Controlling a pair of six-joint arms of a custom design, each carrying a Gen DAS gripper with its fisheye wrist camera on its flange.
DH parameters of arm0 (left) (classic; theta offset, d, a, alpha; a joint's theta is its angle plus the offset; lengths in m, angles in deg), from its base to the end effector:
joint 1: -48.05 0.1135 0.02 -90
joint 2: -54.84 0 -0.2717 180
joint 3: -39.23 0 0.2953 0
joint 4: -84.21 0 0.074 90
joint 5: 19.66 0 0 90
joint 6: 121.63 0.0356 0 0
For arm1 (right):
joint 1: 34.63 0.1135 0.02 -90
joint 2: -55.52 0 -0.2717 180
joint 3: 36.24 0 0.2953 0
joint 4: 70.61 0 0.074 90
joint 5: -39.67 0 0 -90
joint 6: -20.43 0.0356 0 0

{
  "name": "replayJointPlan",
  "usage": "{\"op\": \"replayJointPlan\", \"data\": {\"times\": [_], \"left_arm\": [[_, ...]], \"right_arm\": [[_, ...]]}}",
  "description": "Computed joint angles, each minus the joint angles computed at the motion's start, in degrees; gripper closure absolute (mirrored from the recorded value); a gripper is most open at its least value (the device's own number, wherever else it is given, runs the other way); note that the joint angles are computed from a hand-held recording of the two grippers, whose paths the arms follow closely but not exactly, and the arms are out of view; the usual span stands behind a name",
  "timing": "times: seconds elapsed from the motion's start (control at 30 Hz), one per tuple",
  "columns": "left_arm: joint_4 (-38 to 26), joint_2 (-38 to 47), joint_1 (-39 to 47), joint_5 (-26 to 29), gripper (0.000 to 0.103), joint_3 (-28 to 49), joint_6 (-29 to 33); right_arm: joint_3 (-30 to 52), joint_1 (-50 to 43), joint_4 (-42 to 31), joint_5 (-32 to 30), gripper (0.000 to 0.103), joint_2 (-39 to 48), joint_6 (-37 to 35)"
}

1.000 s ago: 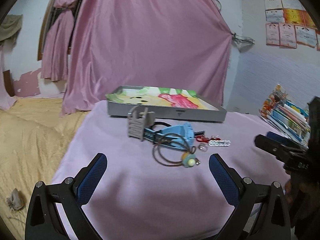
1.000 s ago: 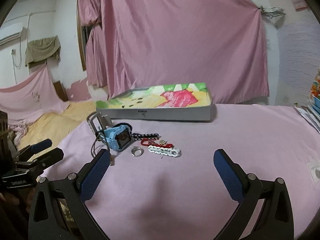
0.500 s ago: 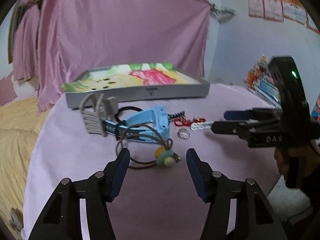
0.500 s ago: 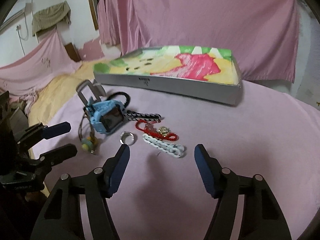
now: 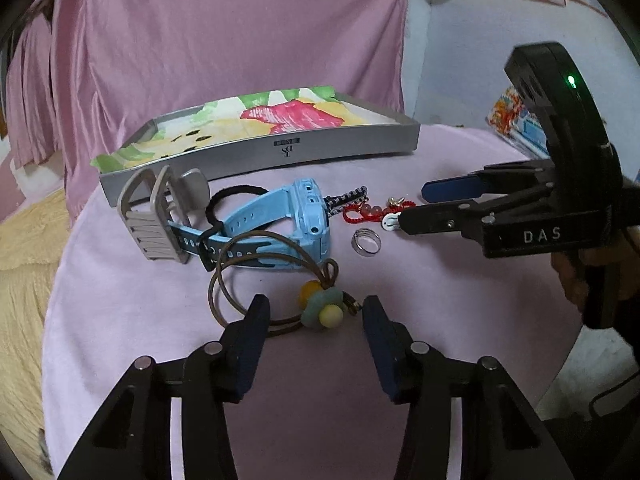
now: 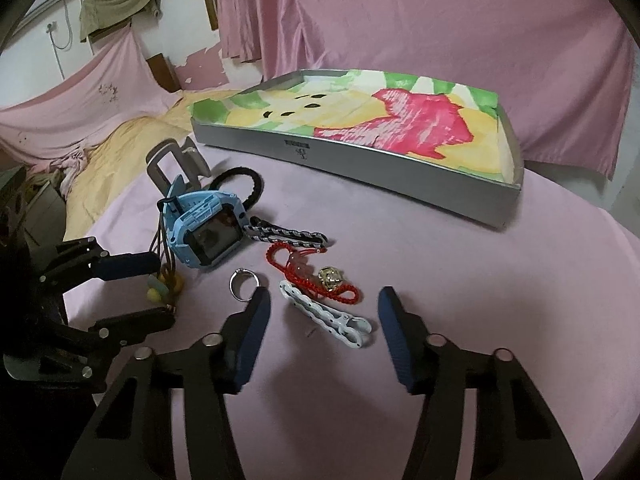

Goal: Organize jewelry
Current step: 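Close left tool on green-yellow beads while right tool grips white chain bracelet, then carry both held items over the Pooh tray and open both tools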

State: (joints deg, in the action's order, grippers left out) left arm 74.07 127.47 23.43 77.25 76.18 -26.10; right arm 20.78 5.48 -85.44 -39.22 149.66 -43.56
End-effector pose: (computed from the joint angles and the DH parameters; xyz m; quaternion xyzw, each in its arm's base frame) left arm 0.2300 -0.1101 0.1222 0.2624 0.8872 -0.1173 0.3609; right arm 0.2662 0.2152 0.1205 -0.0842 0.9377 0.1003 0.3218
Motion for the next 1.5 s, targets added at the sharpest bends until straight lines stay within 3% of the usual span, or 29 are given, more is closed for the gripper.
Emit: {"op": "replayJointPlan", "data": {"times": [0.2,0.3,0.4,0.67,1.13,1.5], "left_arm": [[-1.32,-0.65,-0.34,-0.14,0.081,0.23,0.95],[-1.55,-1.41,-0.02,0.76,0.084,-0.13,0.89],[-1.59,-2.76,0.9,2.69,0.084,-0.92,0.67],[-1.23,-6.97,3.58,7.94,0.084,-3.81,-0.31],[-3.1,-19.52,6.22,11.93,0.084,-8.04,-2.47],[-3.52,-19.27,9.0,12.37,0.084,-3.5,-2.97]], "right_arm": [[-1.04,1.34,-0.44,-0.2,0.083,-0.79,-0.24],[-1.58,2.26,-0.54,0.41,0.084,-1.4,-0.1],[-2.25,3.15,-0.46,0.19,0.088,-2.18,-0.09],[-6.58,6.18,3.16,0.52,0.089,-5.26,3.1],[-14.59,10.67,12.05,4.35,0.09,-10.53,11.86],[-13.92,7.13,15.28,6.14,0.09,-14.08,8.39]]}}
